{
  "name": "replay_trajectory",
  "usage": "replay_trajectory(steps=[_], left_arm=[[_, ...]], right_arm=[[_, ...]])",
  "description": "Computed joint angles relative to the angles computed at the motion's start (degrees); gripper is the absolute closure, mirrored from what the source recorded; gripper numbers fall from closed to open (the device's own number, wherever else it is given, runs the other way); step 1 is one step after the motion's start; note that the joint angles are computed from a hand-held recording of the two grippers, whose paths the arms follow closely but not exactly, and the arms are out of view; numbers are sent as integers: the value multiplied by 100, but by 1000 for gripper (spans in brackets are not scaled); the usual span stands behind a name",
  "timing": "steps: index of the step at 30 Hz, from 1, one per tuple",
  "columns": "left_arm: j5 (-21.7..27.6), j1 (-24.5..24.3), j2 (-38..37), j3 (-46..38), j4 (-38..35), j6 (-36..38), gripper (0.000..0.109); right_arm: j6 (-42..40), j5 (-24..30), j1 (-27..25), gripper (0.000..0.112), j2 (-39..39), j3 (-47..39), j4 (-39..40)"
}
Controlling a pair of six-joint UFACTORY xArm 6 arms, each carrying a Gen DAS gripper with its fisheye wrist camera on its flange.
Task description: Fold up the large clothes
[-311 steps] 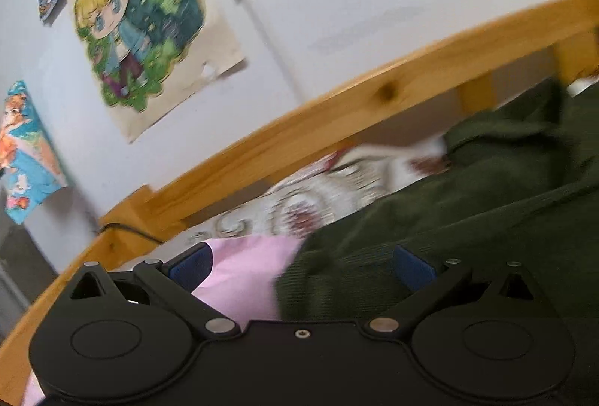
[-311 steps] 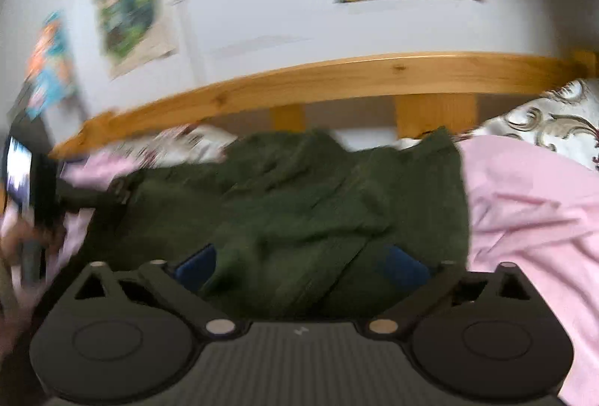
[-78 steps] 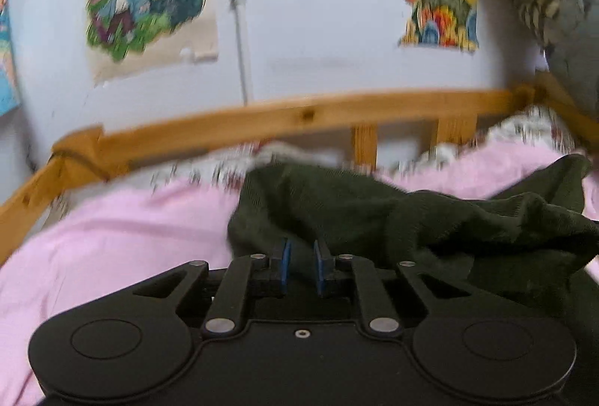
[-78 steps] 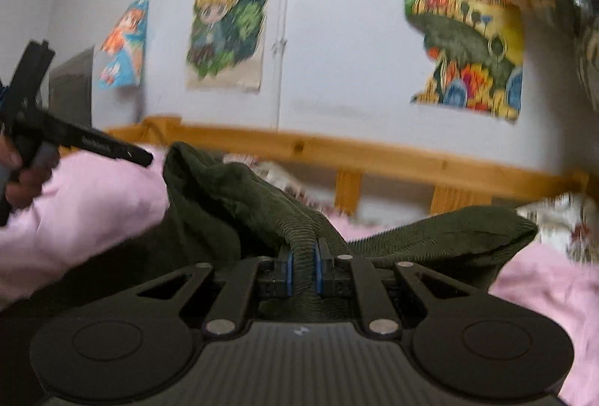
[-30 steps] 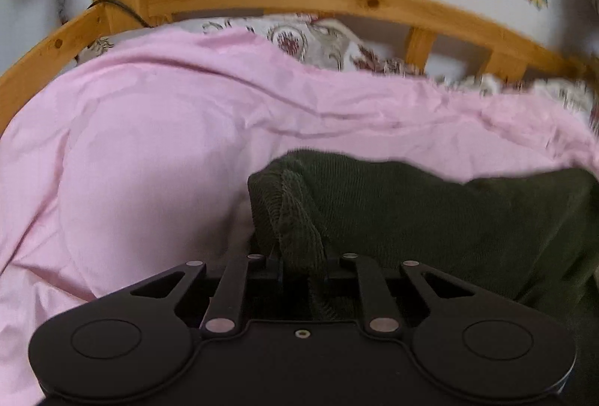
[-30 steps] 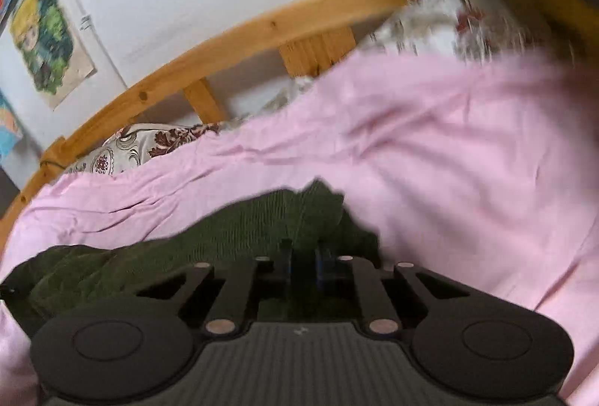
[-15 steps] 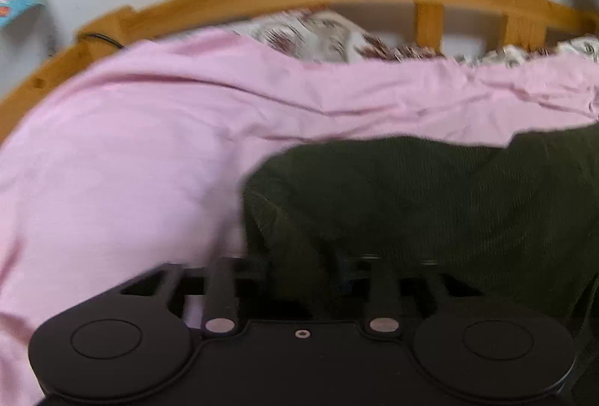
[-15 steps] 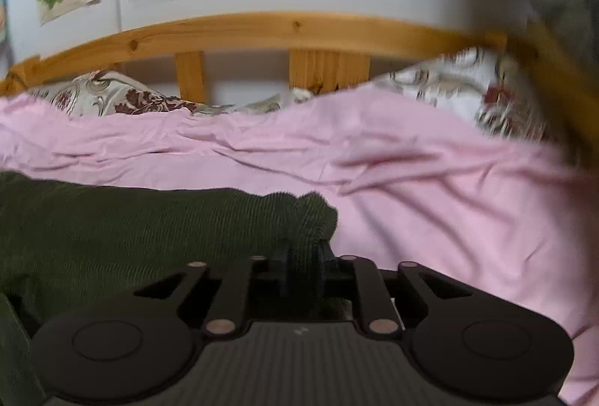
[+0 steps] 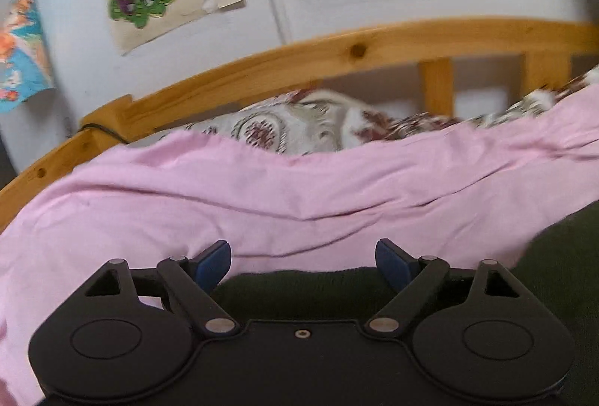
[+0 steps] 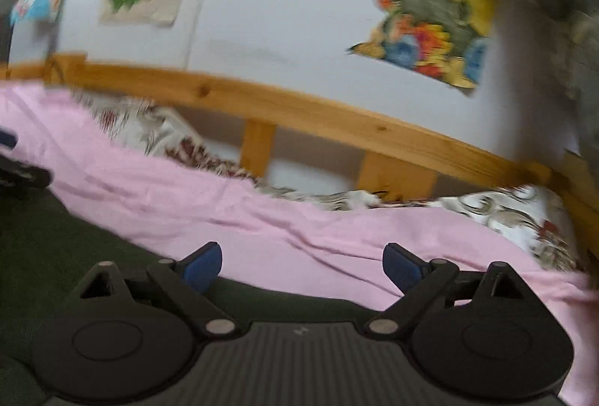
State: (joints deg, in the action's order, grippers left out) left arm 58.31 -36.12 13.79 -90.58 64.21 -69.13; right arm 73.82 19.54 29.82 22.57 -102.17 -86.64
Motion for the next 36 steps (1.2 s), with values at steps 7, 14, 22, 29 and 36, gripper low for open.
replay_trajectory(steps=[7,14,22,29,36], left_arm=[[-542,352,-157,896,937,-2185,6],[-544,395,75,782,1160,-2206,6],[-624,-17,-591,992,812,-1098,6],[-862,-112,-700,1331,326,-854,6],[-581,-150,-645,1137,-96,-570,6]], right_arm=[[2467,289,-196,11,223,355,-2562],[2864,238,-261,10,567,26,-2937],[2716,53,142,10,-151,365,-2908],[1723,-359,373,10,383,50,-2557],[1651,-799,163,10,313,145,-2194]])
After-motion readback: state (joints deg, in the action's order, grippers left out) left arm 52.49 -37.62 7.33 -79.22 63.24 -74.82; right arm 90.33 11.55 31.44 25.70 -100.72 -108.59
